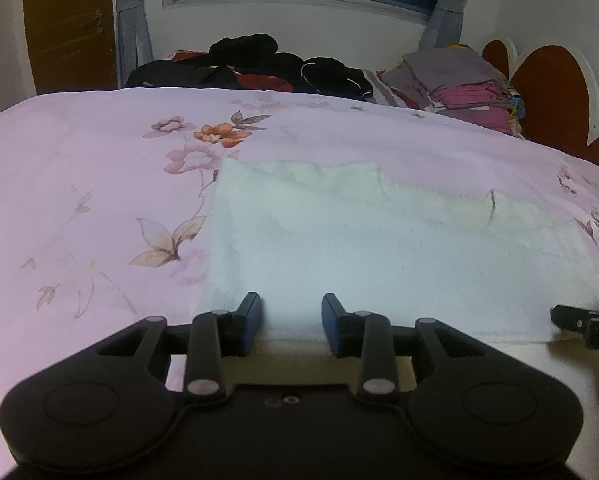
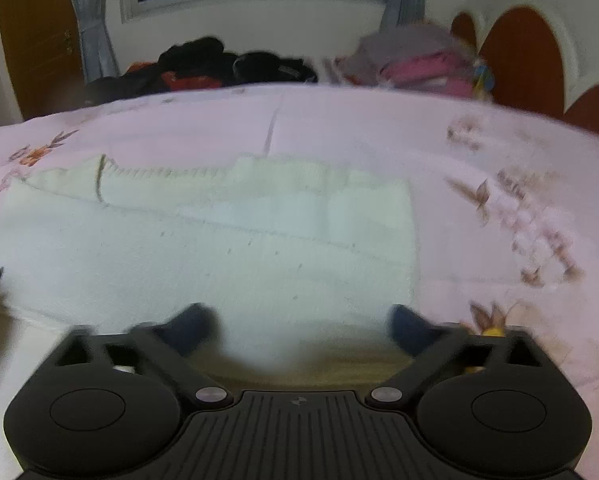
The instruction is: Fold small clothes
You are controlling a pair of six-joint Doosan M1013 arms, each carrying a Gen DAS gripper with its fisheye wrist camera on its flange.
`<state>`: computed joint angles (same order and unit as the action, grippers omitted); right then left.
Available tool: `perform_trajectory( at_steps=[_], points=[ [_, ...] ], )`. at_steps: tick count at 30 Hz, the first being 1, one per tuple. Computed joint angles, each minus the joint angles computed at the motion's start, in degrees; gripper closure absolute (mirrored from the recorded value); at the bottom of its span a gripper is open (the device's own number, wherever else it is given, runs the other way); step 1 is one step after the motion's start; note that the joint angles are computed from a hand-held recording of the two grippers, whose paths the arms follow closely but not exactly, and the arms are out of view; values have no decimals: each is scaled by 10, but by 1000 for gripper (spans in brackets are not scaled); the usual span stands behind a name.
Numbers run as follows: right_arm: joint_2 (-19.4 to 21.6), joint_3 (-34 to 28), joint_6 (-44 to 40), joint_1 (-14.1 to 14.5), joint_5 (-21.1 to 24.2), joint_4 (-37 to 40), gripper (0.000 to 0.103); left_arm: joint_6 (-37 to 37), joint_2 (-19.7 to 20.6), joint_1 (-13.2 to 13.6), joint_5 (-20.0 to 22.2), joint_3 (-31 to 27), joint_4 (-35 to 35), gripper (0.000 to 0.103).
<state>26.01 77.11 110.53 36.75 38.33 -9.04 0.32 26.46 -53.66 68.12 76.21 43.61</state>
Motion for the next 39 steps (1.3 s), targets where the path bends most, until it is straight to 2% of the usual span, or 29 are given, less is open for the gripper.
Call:
perform_trajectory(
  at_steps=[7, 10, 11, 14, 17, 22, 25, 33, 39],
  points=[
    [-10, 11, -91, -19, -10, 106, 0, -19, -3, -22, 28, -5, -9, 68],
    [-14, 9, -146, -15, 16, 95, 0, -27, -3, -34, 44, -8, -16, 68],
    [-22, 19, -143, -13, 4, 91, 0, -33, -5, -38, 48, -8, -18, 68],
    [-58, 66, -201, -20, -52, 173, 0, -37, -12, -53, 53, -7, -17, 66],
    [-87, 98, -208, -15, -59, 181, 0, -34, -21, -68, 58, -2, -16, 61],
    [-143, 163, -171, -2, -97, 169, 0, -38, -37, -91, 50, 11, -14, 50],
    [-175, 192, -97, 17, -112, 103, 0, -44, -47, -105, 39, 23, -13, 50],
    [-228, 239, 61, 77, -99, -50, 0, -42, -64, -141, 17, 47, -16, 49],
    [-256, 263, 145, 105, -80, -121, 0, -52, -79, -162, 18, 66, -12, 49]
  ],
)
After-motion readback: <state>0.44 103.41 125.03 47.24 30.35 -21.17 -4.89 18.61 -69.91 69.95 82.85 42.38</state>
